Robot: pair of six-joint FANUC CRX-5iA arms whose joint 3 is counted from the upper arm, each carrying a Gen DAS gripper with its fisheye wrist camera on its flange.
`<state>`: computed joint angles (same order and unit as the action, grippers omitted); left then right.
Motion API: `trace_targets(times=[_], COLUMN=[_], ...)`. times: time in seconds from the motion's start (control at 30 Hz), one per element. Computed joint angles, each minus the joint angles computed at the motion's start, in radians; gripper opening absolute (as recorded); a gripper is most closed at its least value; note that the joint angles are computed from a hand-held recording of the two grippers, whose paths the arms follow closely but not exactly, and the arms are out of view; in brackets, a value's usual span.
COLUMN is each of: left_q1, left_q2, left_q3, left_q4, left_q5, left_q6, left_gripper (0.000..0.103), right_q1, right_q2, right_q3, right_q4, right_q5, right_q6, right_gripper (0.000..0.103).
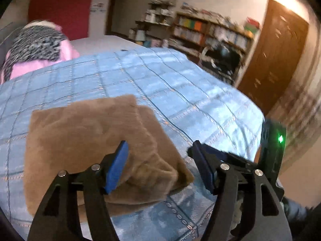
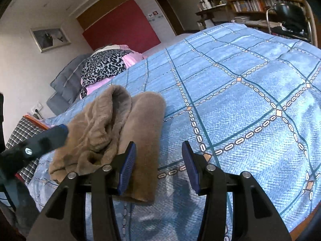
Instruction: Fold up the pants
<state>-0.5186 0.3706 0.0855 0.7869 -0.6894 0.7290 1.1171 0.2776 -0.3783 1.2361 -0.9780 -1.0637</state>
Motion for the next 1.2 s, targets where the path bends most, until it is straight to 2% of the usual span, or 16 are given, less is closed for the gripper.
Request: trace_targets(times=[0.13, 0.23, 0.37, 0.5, 0.57, 0.6, 0.63, 0.77, 0.87, 0.9, 0.93, 1.03, 1.1, 1.2], left_q1=[0.033, 0.059, 0.096, 0.123, 0.13, 0.133, 0.136, 0.131, 0.12, 0.117, 0.114, 0.1, 0.089, 0.074], left_q2=[-0.036, -0.041, -0.034, -0.018, -0.012, -0.008, -0.003, 0.018, 0.028, 0.03, 0.034, 0.042, 0.045, 0.045], left_q3=[-0.047, -0.052, -0.048, -0.041, -0.045, -0.043, -0.043, -0.035, -0.029, -0.028, -0.023, -0.011, -0.005, -0.008], left_q4=[0.035, 0.019, 0.003, 0.003, 0.01, 0.013, 0.021, 0.043, 0.048, 0.053, 0.053, 0.036, 0.02, 0.011], left_q5=[0.079, 0.111, 0.109, 0.086, 0.08, 0.075, 0.068, 0.05, 0.042, 0.037, 0.029, 0.019, 0.013, 0.009], left_q6=[0.003, 0.041, 0.099, 0.131, 0.134, 0.133, 0.129, 0.092, 0.067, 0.055, 0.047, 0.014, -0.022, -0.083], left_gripper=[0.073, 0.075, 0.075, 0.077, 0.078, 0.079, 0.08, 0.081, 0.081, 0.081, 0.081, 0.081, 0.081, 0.081], right_q1=[-0.046, -0.085, -0.127, -0.221, -0.214, -0.193, -0.168, -0.096, -0.072, -0.066, -0.058, -0.046, -0.039, -0.031], right_q2=[-0.026, -0.028, -0.022, -0.023, -0.015, -0.005, 0.008, 0.054, 0.087, 0.1, 0.118, 0.146, 0.139, 0.113], right_q3=[-0.041, -0.046, -0.038, -0.051, -0.041, -0.023, 0.002, 0.102, 0.169, 0.197, 0.234, 0.288, 0.282, 0.253], right_q4=[0.126, 0.211, 0.285, 0.447, 0.414, 0.35, 0.269, -0.005, -0.108, -0.146, -0.187, -0.22, -0.206, -0.169], right_q5=[0.113, 0.194, 0.272, 0.442, 0.456, 0.444, 0.429, 0.362, 0.296, 0.27, 0.23, 0.155, 0.121, 0.063], right_q6=[-0.1, -0.162, -0.212, -0.374, -0.344, -0.275, -0.174, 0.144, 0.291, 0.348, 0.42, 0.5, 0.48, 0.394], right_gripper=[0.048, 0.049, 0.049, 0.05, 0.051, 0.058, 0.06, 0.06, 0.06, 0.057, 0.042, 0.025, 0.019, 0.017])
